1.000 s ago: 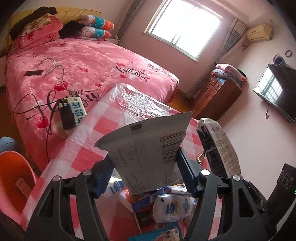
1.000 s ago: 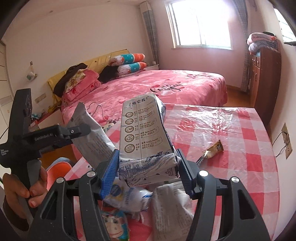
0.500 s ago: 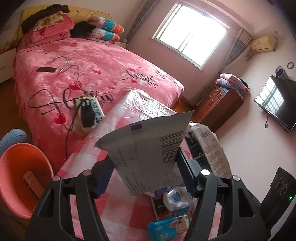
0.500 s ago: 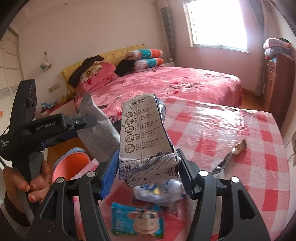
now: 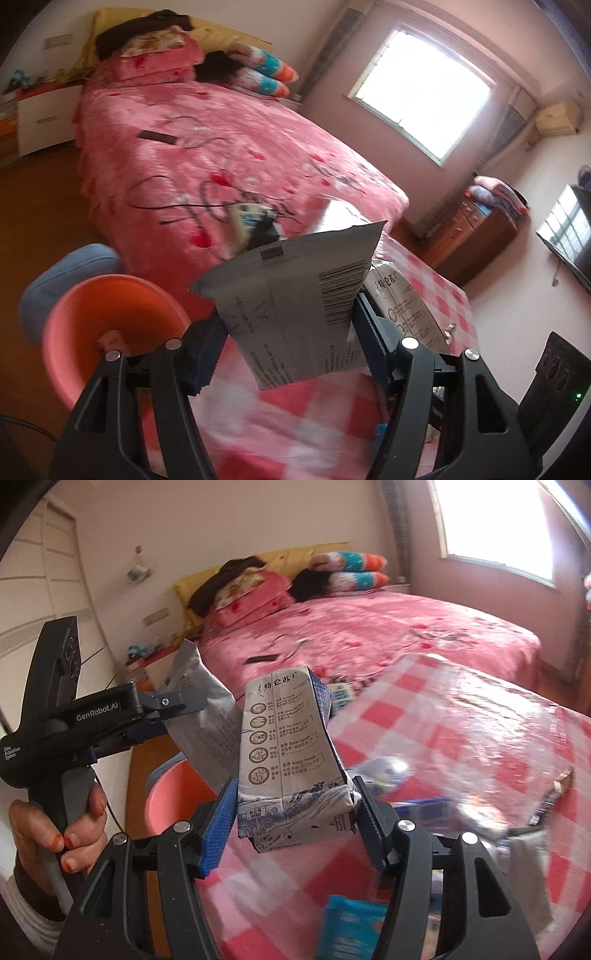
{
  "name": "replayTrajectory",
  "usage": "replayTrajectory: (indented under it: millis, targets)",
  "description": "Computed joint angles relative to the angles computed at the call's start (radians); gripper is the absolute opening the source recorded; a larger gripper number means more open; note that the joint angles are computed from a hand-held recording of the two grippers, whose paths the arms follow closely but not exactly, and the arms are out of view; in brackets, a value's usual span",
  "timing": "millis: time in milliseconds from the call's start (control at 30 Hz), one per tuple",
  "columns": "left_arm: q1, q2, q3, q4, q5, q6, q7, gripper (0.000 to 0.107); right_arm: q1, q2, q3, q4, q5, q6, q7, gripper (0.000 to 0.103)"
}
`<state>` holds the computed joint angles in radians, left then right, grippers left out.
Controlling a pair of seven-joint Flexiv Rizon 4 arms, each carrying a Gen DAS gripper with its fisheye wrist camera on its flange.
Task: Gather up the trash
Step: 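Carry the silver bag and carton to the orange bucket and release them, then move both open tools back over the remaining trash on the table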
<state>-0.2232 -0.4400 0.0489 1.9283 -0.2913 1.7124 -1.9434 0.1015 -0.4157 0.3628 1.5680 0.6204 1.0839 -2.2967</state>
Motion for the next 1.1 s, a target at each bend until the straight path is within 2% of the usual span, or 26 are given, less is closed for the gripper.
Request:
replayTrajectory:
  millis: [200,500,567,600,633,733,800,900,967,1100]
  targets:
    - [-0.016,0.03,0.093,0.09,-0.011,-0.001,-0.04,0.067,0.065,-0.046,0.015,-0.033,-0.048,-0.043,0.015,0.061]
    - [0.008,0.02,0.157,0.149,-0.003,-0.03,-0.071,0.067,0.165,-0.154,0.024,-0.114,-0.162,-0.096,0.087,0.062]
    - [0.057,0.016,0.124,0.163,0.021,-0.026,-0.082,0.07,0.19,-0.189,0.015,-0.143,-0.186,-0.116,0.131,0.076]
    - [0.07,0.009,0.112,0.176,0.0,-0.008,-0.066,0.076,0.208,-0.201,-0.002,-0.149,-0.207,-0.106,0.169,0.086]
    - [0.055,0.003,0.133,0.181,-0.006,-0.004,-0.066,0.08,0.206,-0.212,0.0,-0.159,-0.213,-0.118,0.192,0.086]
    - [-0.084,-0.03,0.301,0.158,0.005,-0.047,-0.104,0.083,0.185,-0.22,0.011,-0.169,-0.206,-0.143,0.241,0.087]
    - [-0.108,-0.04,0.338,0.159,0.02,-0.047,-0.117,0.083,0.178,-0.215,0.01,-0.163,-0.21,-0.131,0.256,0.087]
    - [-0.192,-0.066,0.436,0.141,0.043,-0.063,-0.147,0.083,0.156,-0.189,0.014,-0.126,-0.207,-0.083,0.256,0.088]
    - [-0.228,-0.077,0.477,0.131,0.061,-0.075,-0.159,0.083,0.144,-0.176,0.016,-0.111,-0.203,-0.056,0.259,0.088]
    - [-0.267,-0.081,0.512,0.122,0.096,-0.084,-0.177,0.083,0.124,-0.15,0.014,-0.073,-0.206,-0.011,0.269,0.089]
